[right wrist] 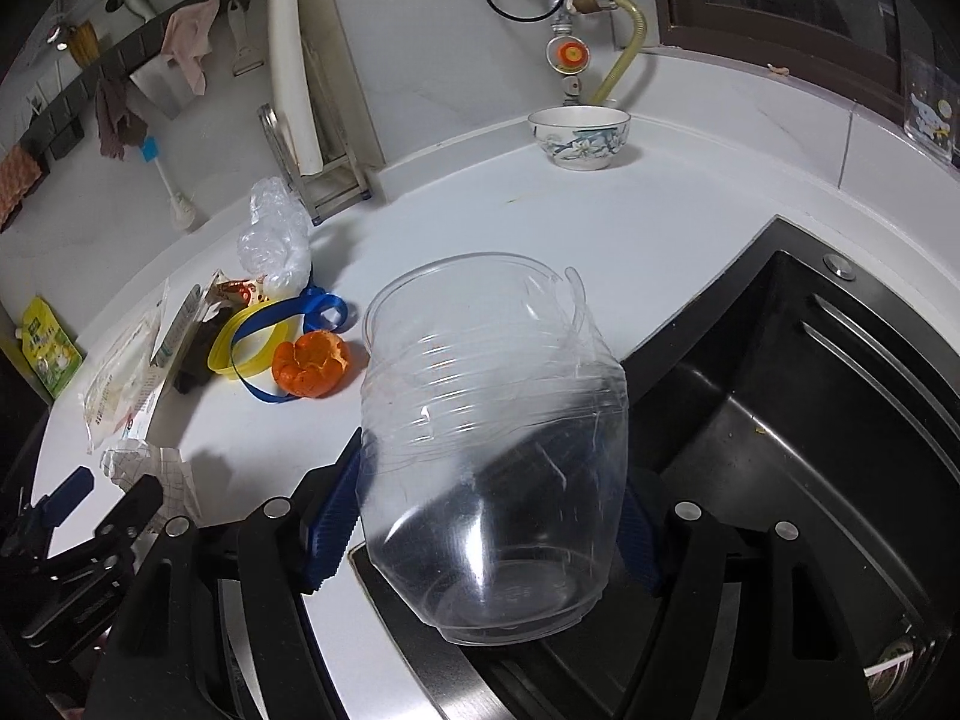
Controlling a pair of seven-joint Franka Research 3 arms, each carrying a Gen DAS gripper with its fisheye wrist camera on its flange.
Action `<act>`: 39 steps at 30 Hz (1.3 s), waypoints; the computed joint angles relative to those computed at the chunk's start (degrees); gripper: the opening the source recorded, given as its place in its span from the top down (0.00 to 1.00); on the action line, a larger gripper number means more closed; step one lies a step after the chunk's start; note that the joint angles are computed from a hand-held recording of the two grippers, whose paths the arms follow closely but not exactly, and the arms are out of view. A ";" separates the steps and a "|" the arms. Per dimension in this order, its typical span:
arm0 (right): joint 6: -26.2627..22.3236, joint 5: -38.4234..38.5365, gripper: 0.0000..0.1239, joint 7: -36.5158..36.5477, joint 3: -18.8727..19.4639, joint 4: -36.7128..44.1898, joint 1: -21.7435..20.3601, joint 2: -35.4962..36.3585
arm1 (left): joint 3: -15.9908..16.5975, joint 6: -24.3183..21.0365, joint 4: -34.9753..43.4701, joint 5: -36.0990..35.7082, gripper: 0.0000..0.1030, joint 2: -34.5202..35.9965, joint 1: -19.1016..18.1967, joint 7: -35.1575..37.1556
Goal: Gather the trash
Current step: 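Grasp the crumpled white tissue with the left gripper while the right gripper carries the bottle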
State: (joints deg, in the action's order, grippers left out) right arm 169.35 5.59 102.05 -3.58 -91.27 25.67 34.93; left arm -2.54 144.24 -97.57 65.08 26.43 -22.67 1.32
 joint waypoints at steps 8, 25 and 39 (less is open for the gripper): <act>0.86 1.57 0.44 -2.05 1.53 -0.79 -1.14 -0.51 | -0.67 -0.46 3.49 -5.50 0.63 3.48 0.33 6.20; 3.64 0.23 0.44 -0.67 -1.06 -6.57 2.67 -4.45 | -1.25 4.51 -7.61 -1.16 0.70 -7.33 0.88 4.36; 10.90 -4.88 0.44 10.29 -6.53 -30.09 15.17 -19.80 | -8.12 6.62 -27.25 4.16 0.70 -23.60 5.75 0.82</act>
